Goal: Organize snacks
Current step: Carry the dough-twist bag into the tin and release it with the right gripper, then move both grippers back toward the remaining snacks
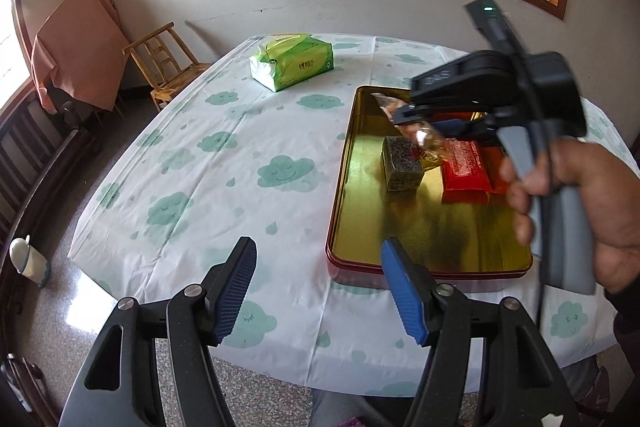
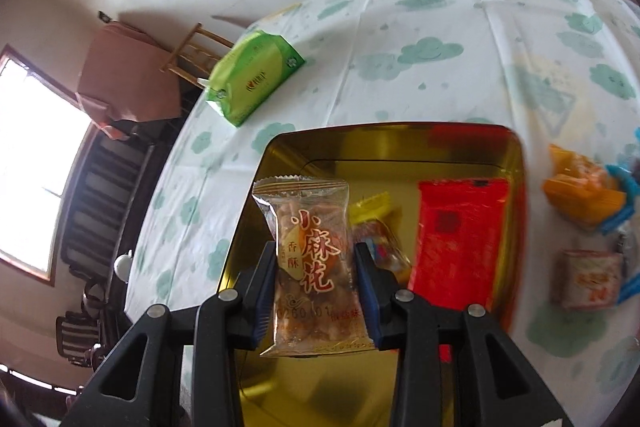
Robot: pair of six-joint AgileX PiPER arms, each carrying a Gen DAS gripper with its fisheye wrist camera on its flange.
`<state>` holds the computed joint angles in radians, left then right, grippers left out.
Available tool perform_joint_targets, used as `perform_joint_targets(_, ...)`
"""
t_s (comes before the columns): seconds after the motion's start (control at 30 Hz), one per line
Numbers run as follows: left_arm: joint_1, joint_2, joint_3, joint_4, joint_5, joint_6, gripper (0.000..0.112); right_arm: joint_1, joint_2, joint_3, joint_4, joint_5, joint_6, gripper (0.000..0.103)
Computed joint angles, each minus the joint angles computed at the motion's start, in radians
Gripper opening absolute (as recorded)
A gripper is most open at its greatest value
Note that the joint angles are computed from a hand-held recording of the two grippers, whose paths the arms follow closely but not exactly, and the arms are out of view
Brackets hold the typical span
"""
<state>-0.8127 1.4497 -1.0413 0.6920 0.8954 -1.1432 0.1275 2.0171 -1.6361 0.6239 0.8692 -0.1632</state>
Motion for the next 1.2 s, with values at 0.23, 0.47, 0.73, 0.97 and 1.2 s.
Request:
perform_joint_targets(0.23,0.026,0.0,0.009,-0.013,-0.031,0.022,0.062,0.039,0.105,-0.153,-0.06,0.036,0.146,0.038)
perform_joint_targets(0.47,0.064,-0.002,0.024,-0.031,-0.051,0.041,0.062,0.022,0.125,-0.154,0.031,0.044,0.195,0.041)
perform_joint_targets(0.73,0.058,0.003,0.013,-0.02,-0.037,0.035,0.062,-0.036,0.073,-0.06,0.271,0.063,0.062,0.047)
perform_joint_targets(0.97,0.02,0.019,-0.019,0.005,-0.009,0.022,0.063,-0.113,-0.184,0.221,0.347,-0.022,-0.264,0.047)
perform_joint_targets(1.2,-0.035,0.062,-0.075,0.026,0.02,0.022,0.065,-0.222,-0.585,0.629,0.062,-0.377,-0.527,0.047)
